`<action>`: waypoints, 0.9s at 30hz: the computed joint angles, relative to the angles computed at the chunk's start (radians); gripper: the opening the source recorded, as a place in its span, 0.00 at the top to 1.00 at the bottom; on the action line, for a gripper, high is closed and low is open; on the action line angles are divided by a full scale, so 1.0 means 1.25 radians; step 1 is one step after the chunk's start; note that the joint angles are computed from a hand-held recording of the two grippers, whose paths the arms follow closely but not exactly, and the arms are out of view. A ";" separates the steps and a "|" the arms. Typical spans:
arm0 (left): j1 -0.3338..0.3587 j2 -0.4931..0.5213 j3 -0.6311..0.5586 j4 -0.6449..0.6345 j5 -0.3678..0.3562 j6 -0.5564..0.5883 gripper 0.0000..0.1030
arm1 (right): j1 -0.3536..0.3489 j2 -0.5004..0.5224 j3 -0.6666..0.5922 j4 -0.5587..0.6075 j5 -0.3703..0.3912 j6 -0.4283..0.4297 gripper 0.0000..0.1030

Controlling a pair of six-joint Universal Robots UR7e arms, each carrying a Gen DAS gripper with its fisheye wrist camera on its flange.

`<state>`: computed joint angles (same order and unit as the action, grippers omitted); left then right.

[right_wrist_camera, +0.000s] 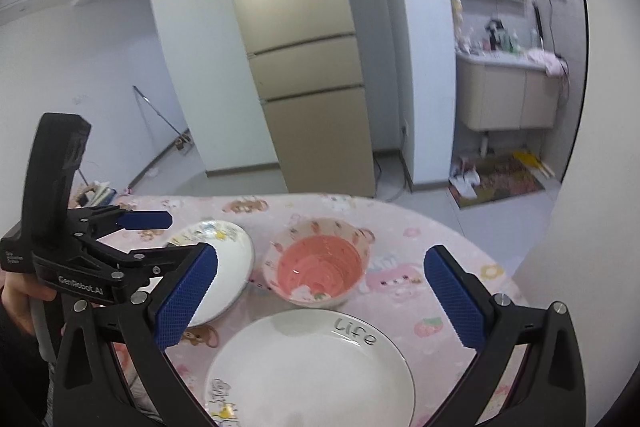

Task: Organize plates and bowls
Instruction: 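Move the left gripper toward the other pink strawberry bowl, then grasp the rim of the pink strawberry bowl with the left gripper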

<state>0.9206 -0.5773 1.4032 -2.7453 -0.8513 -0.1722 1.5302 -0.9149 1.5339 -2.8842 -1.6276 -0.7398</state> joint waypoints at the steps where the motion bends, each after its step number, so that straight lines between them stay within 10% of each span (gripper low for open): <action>1: 0.007 0.007 -0.014 0.014 -0.011 -0.010 0.09 | -0.005 0.010 -0.018 0.018 -0.002 0.013 0.00; 12: 0.057 0.105 -0.205 0.193 -0.051 -0.051 0.30 | -0.032 0.149 -0.250 0.305 -0.050 0.157 0.43; 17: 0.081 0.157 -0.291 0.271 -0.060 -0.072 0.39 | -0.038 0.193 -0.299 0.342 -0.083 0.162 0.77; 27: 0.097 0.226 -0.389 0.334 -0.033 -0.079 0.60 | -0.047 0.223 -0.338 0.370 -0.088 0.174 0.79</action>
<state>1.0416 -0.2951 0.9175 -2.3276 -0.8920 -0.2714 1.4720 -0.6366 1.1108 -2.4217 -1.7377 -0.5220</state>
